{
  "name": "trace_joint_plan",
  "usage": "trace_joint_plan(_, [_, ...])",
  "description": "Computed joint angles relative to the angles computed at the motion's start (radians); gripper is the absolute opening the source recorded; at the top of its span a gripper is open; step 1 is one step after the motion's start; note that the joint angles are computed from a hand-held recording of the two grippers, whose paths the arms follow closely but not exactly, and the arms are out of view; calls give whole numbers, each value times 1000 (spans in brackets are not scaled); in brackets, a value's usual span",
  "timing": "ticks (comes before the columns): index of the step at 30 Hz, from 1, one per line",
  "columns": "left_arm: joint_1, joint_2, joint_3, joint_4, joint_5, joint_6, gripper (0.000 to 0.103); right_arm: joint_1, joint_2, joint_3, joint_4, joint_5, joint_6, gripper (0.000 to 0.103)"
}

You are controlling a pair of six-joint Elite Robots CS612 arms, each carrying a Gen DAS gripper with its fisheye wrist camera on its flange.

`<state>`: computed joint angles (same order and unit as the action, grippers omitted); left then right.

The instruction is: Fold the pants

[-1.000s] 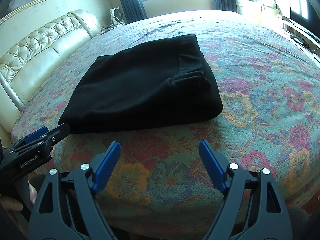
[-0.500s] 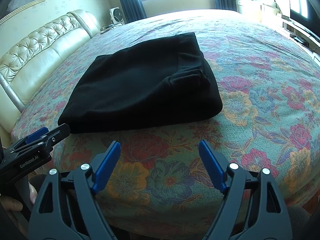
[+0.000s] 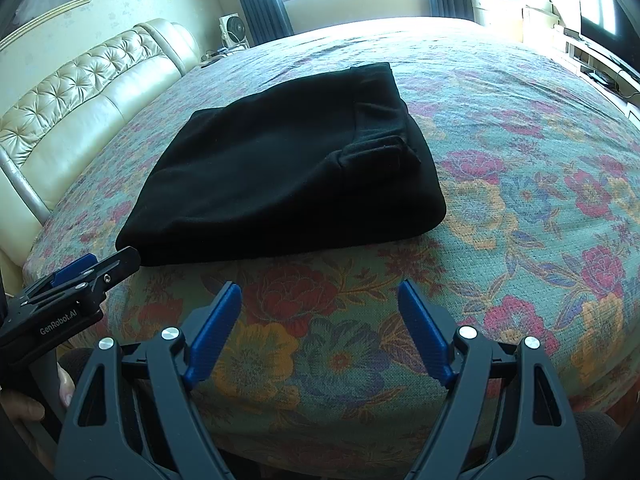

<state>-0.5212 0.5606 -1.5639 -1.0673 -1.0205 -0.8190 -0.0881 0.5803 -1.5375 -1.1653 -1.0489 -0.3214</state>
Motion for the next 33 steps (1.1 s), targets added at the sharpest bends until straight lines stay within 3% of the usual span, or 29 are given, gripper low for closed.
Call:
trace_joint_plan(8, [-4, -1, 2, -5, 21, 12, 86, 0, 2, -2, -1, 4, 7, 81])
trace_joint_plan(27, [-25, 3, 11, -89, 118, 138, 86, -3, 2, -1, 5, 11, 8, 81])
trace_joint_plan(33, [-18, 6, 7, -136, 83, 169, 86, -4, 3, 1, 8, 12, 11, 81])
